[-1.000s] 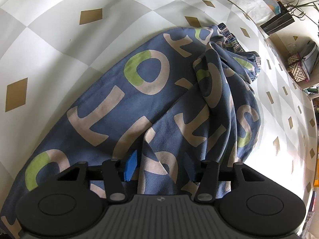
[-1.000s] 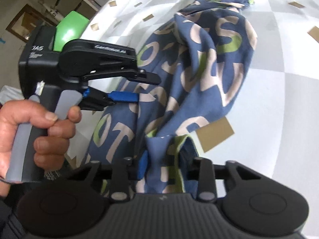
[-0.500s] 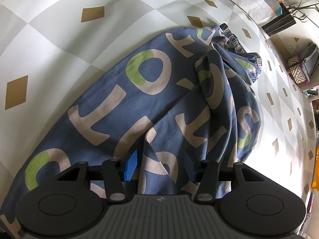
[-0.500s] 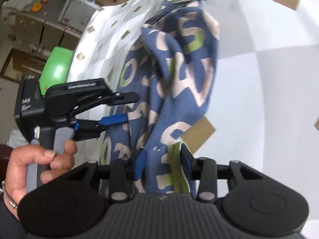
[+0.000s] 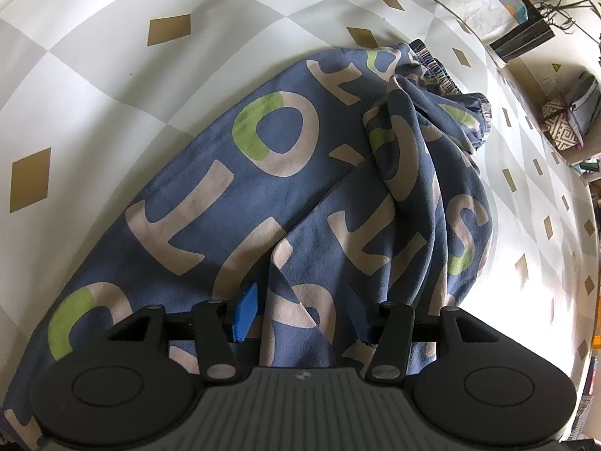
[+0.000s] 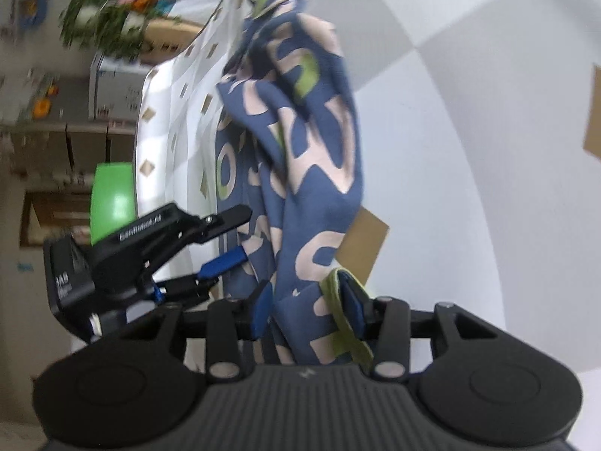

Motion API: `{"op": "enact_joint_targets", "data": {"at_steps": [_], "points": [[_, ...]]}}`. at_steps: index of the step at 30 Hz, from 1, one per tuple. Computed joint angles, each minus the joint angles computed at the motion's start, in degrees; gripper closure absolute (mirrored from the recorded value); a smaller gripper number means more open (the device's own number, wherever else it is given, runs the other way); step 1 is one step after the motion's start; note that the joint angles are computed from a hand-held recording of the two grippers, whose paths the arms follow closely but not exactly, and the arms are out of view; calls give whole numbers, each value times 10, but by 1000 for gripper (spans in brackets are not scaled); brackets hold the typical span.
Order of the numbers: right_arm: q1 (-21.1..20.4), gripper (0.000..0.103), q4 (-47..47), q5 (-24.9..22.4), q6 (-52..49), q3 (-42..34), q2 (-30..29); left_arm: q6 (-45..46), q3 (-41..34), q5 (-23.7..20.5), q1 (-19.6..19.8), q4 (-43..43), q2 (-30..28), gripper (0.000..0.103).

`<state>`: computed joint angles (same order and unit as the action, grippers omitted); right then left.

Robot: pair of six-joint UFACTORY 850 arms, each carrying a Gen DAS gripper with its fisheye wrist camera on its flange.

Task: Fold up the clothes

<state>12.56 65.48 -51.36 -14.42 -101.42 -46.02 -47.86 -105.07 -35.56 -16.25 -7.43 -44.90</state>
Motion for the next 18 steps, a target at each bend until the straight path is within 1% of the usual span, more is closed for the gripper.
{"op": "enact_joint_targets", "data": {"at_steps": [5,7,9,11,13,16,18], "points": [[1,65,20,15,18,12,-1,3,3,2,1,-2,1,52],[1,69,25,23,24,17,0,2,3,1,0,1,2,52],[2,70,24,28,28,18,1,1,2,0,0,4,1,52],[5,76,8,33,34,12,-2,0,1,-1,-1,6,0,52],[9,88,-13,39,43,6,-4,-1,0,-1,-2,7,0,51],[14,97,-43,47,52,-1,-5,0,-2,-2,-1,3,-1,51],[19,101,-69,50,55,-8,-6,-1,0,-2,0,-4,0,51]]}}
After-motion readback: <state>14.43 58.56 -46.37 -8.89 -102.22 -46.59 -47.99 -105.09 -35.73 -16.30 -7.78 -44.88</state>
